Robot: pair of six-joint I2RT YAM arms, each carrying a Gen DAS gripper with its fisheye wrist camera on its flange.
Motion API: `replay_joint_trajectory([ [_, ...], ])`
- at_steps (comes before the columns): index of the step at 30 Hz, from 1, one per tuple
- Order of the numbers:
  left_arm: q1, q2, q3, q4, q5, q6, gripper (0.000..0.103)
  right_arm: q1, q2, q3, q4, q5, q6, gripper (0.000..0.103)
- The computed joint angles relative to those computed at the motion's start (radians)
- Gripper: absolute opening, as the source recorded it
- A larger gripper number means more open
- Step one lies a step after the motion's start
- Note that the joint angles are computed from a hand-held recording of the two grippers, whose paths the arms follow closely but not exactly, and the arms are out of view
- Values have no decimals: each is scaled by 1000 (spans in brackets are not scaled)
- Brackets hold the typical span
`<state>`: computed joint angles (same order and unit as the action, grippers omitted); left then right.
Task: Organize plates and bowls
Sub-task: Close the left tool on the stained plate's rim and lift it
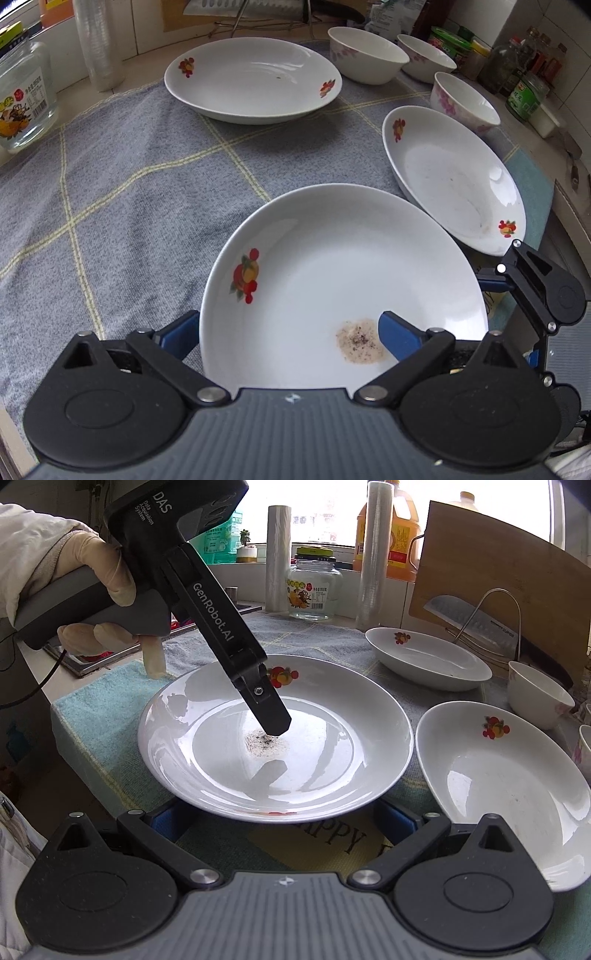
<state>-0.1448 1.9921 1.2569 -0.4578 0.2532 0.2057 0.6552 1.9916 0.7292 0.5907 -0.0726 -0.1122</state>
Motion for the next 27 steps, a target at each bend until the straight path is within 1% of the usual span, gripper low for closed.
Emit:
replay_joint_trajectory([
  [4,23,39,64,-60,40,34,99,1,-4,-11,12,0,0,103],
  [5,25,51,80,-76,44,47,98,1,-5,-12,13,-1,0,103],
  [6,25,64,98,-96,47,61,92,1,-6,-12,11,-1,0,103],
  [9,21,83,134,-126,41,100,89,-2,-14,3,-24,-8,-2,103],
  [17,31,146,246,-225,58,147,88,7,-20,48,-102,6,-9,103],
  [24,42,193,336,-312,73,193,84,5,-14,65,-121,0,-7,103],
  [27,40,209,367,-342,70,211,83,7,-12,67,-118,5,-19,103],
])
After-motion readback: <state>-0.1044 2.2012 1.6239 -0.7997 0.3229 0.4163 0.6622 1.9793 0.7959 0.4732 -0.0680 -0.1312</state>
